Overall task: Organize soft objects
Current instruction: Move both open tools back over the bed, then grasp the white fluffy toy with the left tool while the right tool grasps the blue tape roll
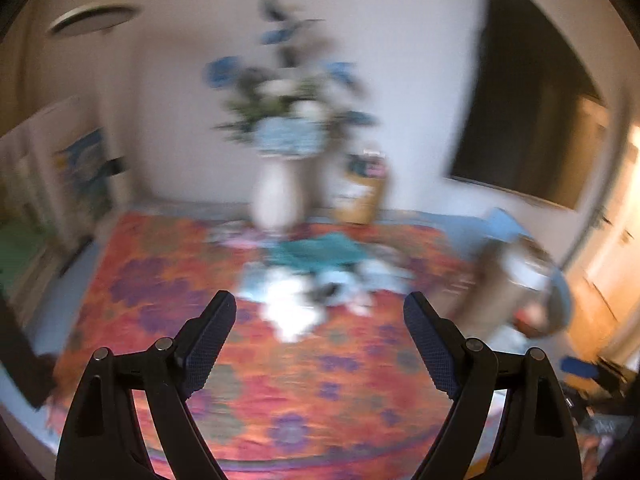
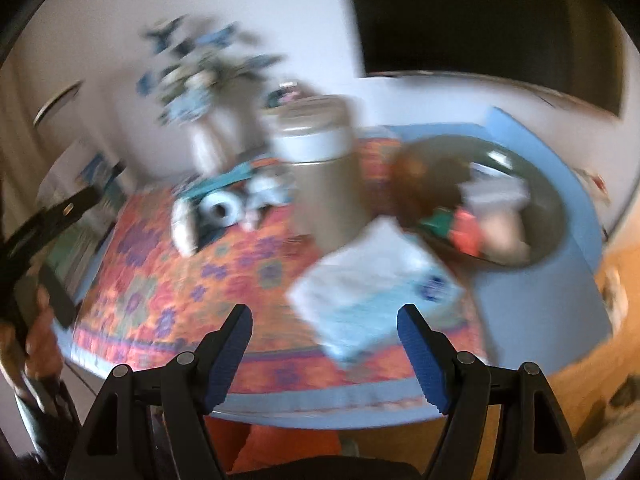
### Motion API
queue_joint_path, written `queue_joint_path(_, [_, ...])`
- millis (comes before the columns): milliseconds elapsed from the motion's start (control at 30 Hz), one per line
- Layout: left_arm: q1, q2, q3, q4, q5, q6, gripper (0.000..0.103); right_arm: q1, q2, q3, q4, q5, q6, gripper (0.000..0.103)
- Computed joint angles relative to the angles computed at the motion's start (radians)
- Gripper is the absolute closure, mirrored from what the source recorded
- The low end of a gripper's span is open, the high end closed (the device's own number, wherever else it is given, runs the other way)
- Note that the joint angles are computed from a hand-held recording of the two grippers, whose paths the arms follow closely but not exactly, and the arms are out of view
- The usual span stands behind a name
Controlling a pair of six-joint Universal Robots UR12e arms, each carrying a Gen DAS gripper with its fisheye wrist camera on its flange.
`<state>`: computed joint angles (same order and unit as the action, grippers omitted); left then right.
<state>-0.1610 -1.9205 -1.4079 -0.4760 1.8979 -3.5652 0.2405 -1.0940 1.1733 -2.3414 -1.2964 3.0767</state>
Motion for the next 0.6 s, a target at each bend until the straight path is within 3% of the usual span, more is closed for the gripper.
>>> queue_joint_path(67, [0.021, 0.014, -0.024, -0.009, 0.027, -0.025, 0.018, 0.025, 0.021, -0.028, 0.016, 0.023, -0.039, 0.029])
queue_joint_path(233, [0.054, 0.033, -0.078, 0.002, 0.018, -0.032, 0.018, 0.075, 0.089, -0.121, 0.068, 0.028, -0.085, 0.029])
queue_joint_path(433, [0.066, -0.006, -0.083, -0.010, 0.034, 0.023, 0.018, 0.101, 0.185, -0.236, 0.084, 0.105, -0.054, 0.029])
queue_joint_path(600, [0.070, -0.045, -0.083, -0.007, 0.061, 0.014, 0.018, 0.121, 0.264, -0.319, 0.045, 0.068, -0.011, 0.029])
